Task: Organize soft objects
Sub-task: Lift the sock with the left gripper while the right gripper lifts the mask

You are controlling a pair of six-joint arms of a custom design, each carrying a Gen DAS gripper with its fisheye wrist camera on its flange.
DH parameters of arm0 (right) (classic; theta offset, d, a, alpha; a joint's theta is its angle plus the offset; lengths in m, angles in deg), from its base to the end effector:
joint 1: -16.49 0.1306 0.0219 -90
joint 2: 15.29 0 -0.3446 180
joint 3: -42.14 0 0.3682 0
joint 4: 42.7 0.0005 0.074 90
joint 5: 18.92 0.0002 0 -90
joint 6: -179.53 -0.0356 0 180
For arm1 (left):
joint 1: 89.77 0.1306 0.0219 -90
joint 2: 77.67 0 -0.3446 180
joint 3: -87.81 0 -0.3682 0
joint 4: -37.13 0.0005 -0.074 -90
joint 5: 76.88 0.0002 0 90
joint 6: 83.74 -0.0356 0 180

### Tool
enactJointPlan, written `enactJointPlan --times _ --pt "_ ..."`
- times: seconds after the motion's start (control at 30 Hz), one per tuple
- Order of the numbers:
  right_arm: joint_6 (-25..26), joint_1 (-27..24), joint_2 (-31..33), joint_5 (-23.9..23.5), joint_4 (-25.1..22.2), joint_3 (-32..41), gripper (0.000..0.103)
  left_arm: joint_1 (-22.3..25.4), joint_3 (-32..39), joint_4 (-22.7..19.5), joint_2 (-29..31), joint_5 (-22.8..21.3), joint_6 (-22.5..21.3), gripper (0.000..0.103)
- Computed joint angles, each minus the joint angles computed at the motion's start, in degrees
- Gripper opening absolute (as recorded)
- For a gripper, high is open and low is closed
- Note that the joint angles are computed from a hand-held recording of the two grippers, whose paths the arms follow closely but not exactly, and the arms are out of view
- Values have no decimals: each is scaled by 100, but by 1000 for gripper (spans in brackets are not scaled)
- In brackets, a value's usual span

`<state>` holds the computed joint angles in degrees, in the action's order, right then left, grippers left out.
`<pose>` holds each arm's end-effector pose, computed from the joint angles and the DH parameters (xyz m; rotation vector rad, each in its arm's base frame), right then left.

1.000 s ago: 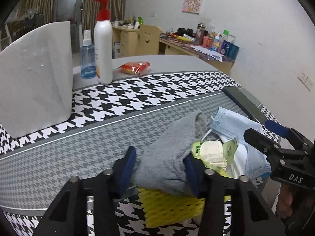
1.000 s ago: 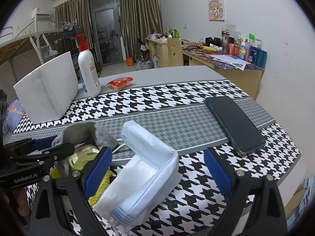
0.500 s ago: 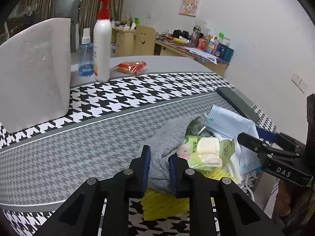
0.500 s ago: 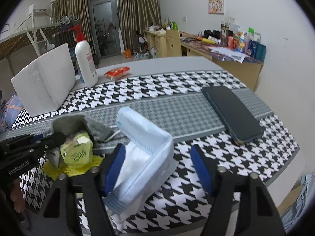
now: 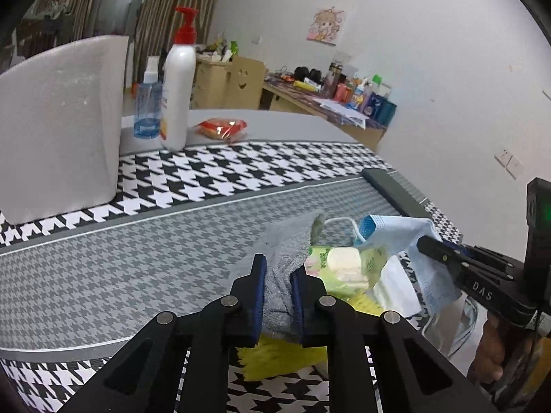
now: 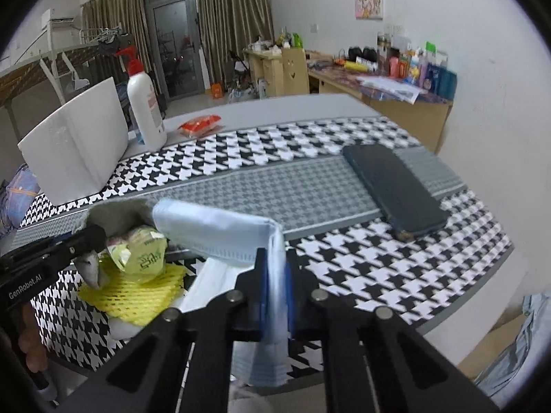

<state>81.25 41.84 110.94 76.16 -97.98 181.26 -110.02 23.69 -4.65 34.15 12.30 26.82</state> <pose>0.6027 0.2815 0.4168 -0.2987 2.2958 0.1971 0.5665 -0.2090 0.4094 -0.0140 2.2551 -0.3707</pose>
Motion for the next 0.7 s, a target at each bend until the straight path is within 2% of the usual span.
enactJointPlan --times 0.1,0.33,0.7 --pt "-82 -15 -82 113 82 -64 11 -23 -162 179 -129 -63 3 15" --pt "-78 32 -254 250 395 -185 11 -55 -241 260 -299 -247 -48 14" --pt "-9 99 -424 247 818 -252 10 -49 -416 484 -621 -705 -111 14"
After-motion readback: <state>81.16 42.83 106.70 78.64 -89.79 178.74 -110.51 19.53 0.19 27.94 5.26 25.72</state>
